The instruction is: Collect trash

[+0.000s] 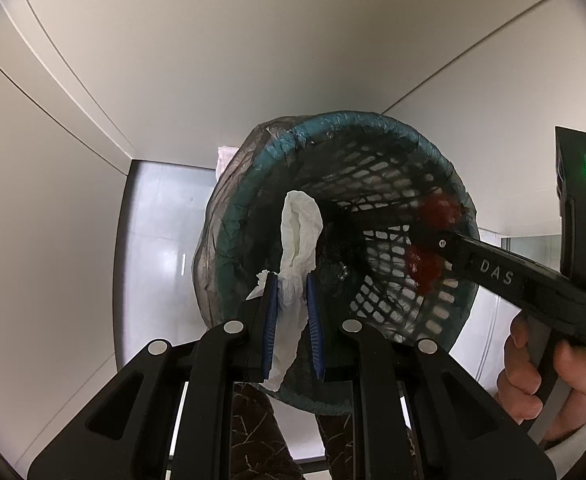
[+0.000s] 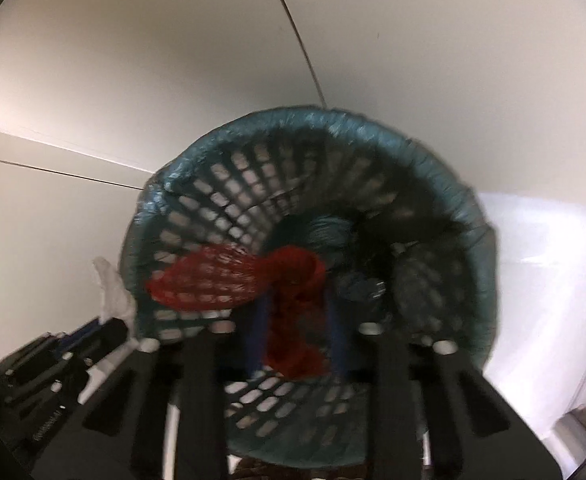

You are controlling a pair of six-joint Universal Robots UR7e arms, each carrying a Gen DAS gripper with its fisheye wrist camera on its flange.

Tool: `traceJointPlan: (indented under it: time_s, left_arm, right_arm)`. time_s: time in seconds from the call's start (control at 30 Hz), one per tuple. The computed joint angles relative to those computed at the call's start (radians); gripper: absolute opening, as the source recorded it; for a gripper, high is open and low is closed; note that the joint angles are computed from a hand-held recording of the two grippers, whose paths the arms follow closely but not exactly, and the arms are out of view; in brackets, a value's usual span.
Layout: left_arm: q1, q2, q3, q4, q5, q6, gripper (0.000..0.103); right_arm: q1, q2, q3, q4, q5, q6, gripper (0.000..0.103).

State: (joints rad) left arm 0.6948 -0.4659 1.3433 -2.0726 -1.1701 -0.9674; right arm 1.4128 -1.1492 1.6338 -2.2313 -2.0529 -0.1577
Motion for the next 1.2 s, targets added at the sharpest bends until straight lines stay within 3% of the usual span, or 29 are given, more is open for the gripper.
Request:
traceJointPlan:
  time_s: [0.1,0.17,0.27,0.3,0.33,0.37,0.4,0.43,0.57,1.2]
  left_arm:
    - [-0.003,0.005,-0.006,0.007,-0.003,0.005,0.014]
    - [-0.006,0.009,-0.010,0.008,-0.004,0.008,0.014]
    - [-0.010,0.014,-0.016,0.007,-0.003,0.011,0.014]
    - [-0.011,0.015,-0.018,0.006,-0.003,0.013,0.014]
    - [-0.012,0.016,-0.018,0.007,-0.003,0.015,0.014]
    - [-0.012,0.016,-0.019,0.009,-0.004,0.017,0.014]
    - [-0.012,0.018,-0.020,0.010,-0.005,0.017,0.014]
    - [-0.012,0.018,-0.021,0.012,-0.006,0.016,0.014]
    - [-0.011,0.021,-0.023,0.009,-0.010,0.013,0.014]
    - [-0.039,0.048,-0.037,-0.120,-0.094,0.117,0.014]
  right_arm:
    - [0.006,-0.019,0.046,-0.100,0.004,-0.078,0.011]
    - [-0.002,-0.020,0.039,-0.069,0.029,-0.054,0.011]
    - [-0.001,-0.017,0.036,-0.059,0.018,-0.050,0.023]
    - [0.002,-0.015,0.037,-0.064,0.007,-0.043,0.032]
    - [0.002,-0.018,0.037,-0.066,0.013,-0.034,0.051]
    - [0.000,-0.022,0.043,-0.084,0.016,-0.021,0.062]
    - [0.003,-0.022,0.045,-0.101,0.011,-0.020,0.079]
    - [0.005,-0.024,0.052,-0.126,0.004,-0.024,0.085]
    - [-0.001,-0.021,0.032,-0.097,0.003,0.006,0.091]
    - [-0.012,0.002,-0.041,0.007,0.036,0.189,0.091]
